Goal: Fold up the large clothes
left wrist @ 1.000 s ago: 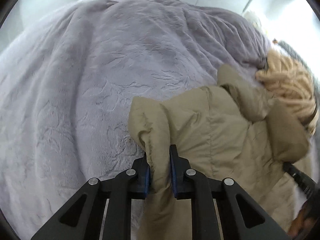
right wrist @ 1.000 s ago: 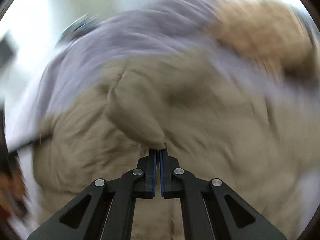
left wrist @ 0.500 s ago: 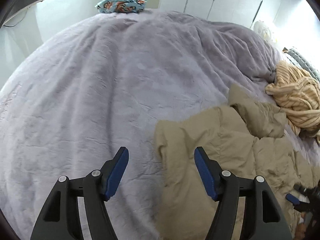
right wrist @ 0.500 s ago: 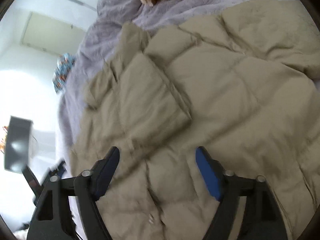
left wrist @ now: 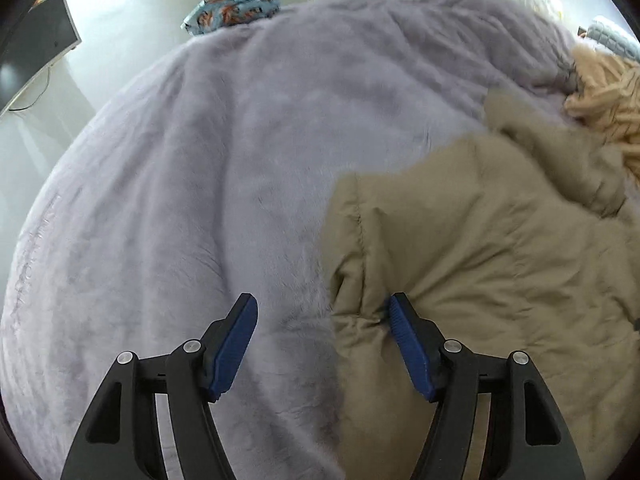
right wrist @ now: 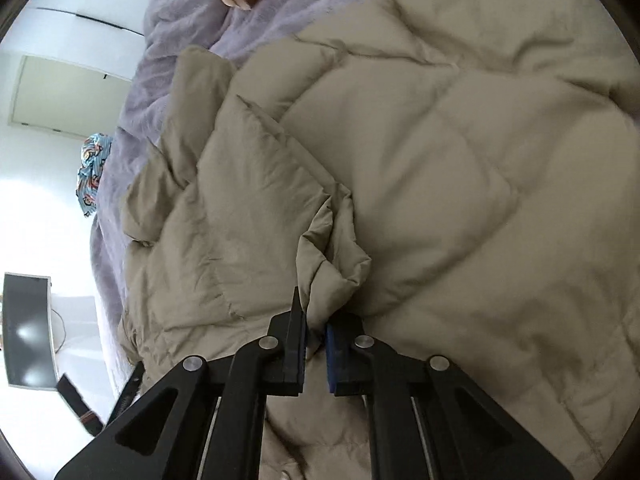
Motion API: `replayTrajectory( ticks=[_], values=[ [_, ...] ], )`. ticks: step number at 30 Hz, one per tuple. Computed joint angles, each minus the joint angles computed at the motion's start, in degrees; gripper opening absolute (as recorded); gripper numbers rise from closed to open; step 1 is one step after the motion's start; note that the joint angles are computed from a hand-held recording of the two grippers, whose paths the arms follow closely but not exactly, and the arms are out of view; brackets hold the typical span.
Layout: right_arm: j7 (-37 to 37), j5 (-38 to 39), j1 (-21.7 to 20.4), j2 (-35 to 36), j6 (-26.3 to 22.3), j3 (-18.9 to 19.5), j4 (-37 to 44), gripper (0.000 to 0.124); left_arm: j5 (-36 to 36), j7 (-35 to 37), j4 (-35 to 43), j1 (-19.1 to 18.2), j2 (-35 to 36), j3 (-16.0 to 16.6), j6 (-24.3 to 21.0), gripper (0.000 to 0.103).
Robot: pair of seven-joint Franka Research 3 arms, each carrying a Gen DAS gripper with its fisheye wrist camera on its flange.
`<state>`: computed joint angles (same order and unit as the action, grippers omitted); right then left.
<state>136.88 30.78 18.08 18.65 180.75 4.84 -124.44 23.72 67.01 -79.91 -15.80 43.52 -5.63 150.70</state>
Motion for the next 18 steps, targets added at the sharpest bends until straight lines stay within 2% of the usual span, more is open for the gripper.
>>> replayTrajectory(
  ticks=[3,6,7,10,13,15,18],
  values=[
    [3.2,-5.3,6.5,0.1,-1.3,-7.2,0.1,0.008,1.8,-1.2,0.8,-1.4,1.1,1.5,0.0,0.069],
    [5.5,-8.2,8.3,-1.3,-2.4,-9.3,-1.2,0.014,1.7,-0.3,0.8,-0.7,0.7,0.9,-0.4,0.069],
    [7.1,-10.0,9.8,-2.3,-3.4,-11.0,-1.9,0.016,1.4,-0.1,0.4,-0.3,0.1,0.6,-0.6,0.069],
    [12.9,-18.2,14.0,-5.6,-6.3,-16.4,-4.3,0.027,0.5,-0.2,-2.8,0.8,-3.0,-0.1,0.3,0.069],
    [21.2,-29.9,18.4,-9.2,-9.0,-22.1,-7.0,0.036,0.2,-0.5,-6.0,1.2,-6.1,-0.5,1.2,0.069],
    [24.1,-34.3,18.5,-11.3,-9.5,-22.8,-8.7,0.048,-0.3,-0.2,-7.6,1.7,-7.6,-1.2,1.4,0.069],
    [26.6,-37.3,17.1,-14.7,-9.1,-21.8,-12.1,0.059,-1.2,0.1,-10.5,1.9,-10.4,-2.2,1.3,0.069]
  ],
)
